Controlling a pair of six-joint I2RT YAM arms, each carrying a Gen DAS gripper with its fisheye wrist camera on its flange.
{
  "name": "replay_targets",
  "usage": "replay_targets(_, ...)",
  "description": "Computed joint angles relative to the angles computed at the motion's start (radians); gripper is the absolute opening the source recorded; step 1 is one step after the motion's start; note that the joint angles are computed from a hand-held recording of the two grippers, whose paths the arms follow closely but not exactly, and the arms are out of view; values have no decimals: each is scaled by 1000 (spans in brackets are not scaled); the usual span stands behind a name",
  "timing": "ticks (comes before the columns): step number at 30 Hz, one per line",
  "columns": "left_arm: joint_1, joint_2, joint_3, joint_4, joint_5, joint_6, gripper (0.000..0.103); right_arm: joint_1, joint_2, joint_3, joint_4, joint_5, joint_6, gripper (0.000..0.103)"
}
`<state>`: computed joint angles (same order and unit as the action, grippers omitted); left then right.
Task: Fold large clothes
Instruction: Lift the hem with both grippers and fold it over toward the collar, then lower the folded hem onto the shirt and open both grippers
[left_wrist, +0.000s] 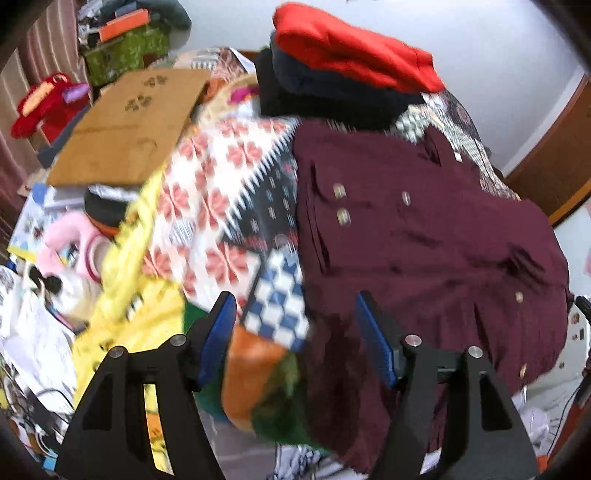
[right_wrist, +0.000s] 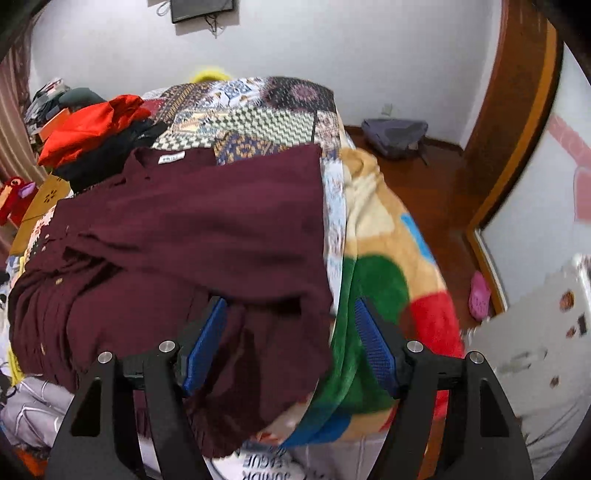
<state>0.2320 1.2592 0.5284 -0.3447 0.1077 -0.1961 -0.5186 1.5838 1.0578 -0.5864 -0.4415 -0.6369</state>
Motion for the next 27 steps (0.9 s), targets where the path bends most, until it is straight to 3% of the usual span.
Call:
replay_targets(15,-107,17,-226,165,99,-187,66,-86,44,-52,-96,-43,-37,67)
replay_targets(21,-134,-31,-228,139,112,-229,66,-72,113,-3,-154,-118,28,67)
replay_targets(24,-192,-81,-218,110,64,-243,55,-77,96,-17,-130,-149,62,51)
replay_targets(27,-213,-145,-218,81,48,-235,32,-92,82,-24,-130,-173,52,29)
